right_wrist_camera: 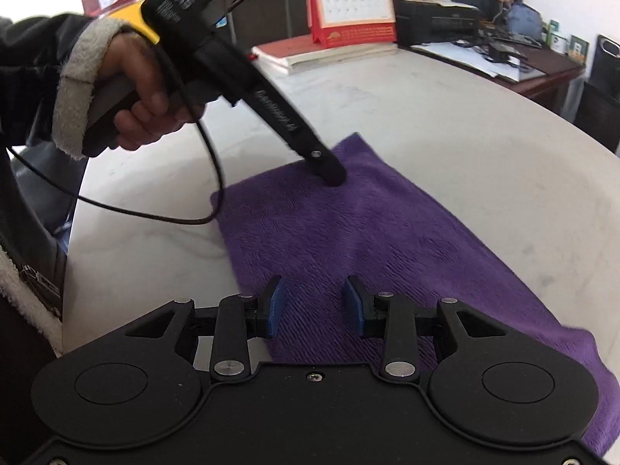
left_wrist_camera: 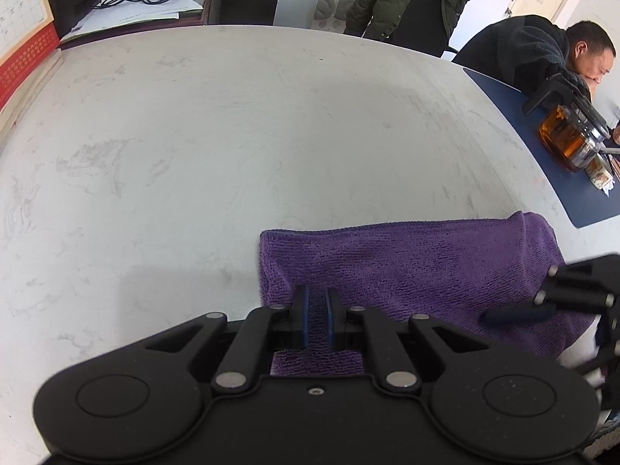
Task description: Fold towel
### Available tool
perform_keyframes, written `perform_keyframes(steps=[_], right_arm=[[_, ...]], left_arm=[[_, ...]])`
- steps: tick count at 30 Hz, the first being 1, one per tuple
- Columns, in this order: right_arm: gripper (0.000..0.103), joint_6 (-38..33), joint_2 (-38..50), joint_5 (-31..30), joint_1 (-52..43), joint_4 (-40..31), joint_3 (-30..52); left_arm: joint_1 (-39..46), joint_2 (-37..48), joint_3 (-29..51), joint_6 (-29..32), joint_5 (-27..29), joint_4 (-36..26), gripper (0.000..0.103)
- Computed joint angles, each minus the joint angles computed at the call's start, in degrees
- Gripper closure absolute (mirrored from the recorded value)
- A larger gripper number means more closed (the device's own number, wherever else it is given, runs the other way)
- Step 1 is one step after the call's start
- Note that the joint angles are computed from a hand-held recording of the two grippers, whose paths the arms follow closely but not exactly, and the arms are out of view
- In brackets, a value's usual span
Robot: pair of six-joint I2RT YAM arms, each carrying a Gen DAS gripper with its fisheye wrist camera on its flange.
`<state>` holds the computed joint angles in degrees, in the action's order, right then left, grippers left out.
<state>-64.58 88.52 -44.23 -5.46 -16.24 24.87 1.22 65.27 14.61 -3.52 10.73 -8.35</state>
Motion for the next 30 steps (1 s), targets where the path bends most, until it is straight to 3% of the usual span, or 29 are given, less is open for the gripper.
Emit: perform_keyframes(steps=[2,7,8,13,18,22,26,30], right_arm=[[0.079,-2.7,2.5,-0.2,-7.5,-2.7,2.9],[0.080,-2.5,5.0,2.5,-19.4,-3.6,7.5],[0.079,0.5,3.6,4.1,-19.9,-1.4,7.0],[0.078,4.1,0.7,-1.0,-12.6,-0.4,4.8],[0.080,8.5,1.4,-1.3,0.9,10.4,-0.8],[0.080,8.5,5.9,-2.7,-8.3,9.8,2.3],[0.080,14.2,9.5,-0.9,-17.6,12.6,6.6],[0.079,15.4,7.4,-1.2,-13.2,17.2,3.2]], left_arm=[[-0.1,0.6,0.2,0.1,0.0,0.4,0.095],[0.3,0.3,0.1,0.6,0.0,0.0,0.095],[0.1,0.1,0.1,0.5,-0.3,-0.2,0.095],[-1.6,-0.2,0.6,-1.3,-2.2,-1.3,0.095],[-2.8,-0.3,1.1,-2.5,-3.6,-2.4,0.095],[-2.6,-1.4,-0.2,-3.8,-3.4,-1.7,0.095],[-2.7,-1.9,-0.8,-4.8,-3.4,-1.3,0.095],[-4.5,-2.1,-0.9,-6.5,-5.4,-1.4,0.095]])
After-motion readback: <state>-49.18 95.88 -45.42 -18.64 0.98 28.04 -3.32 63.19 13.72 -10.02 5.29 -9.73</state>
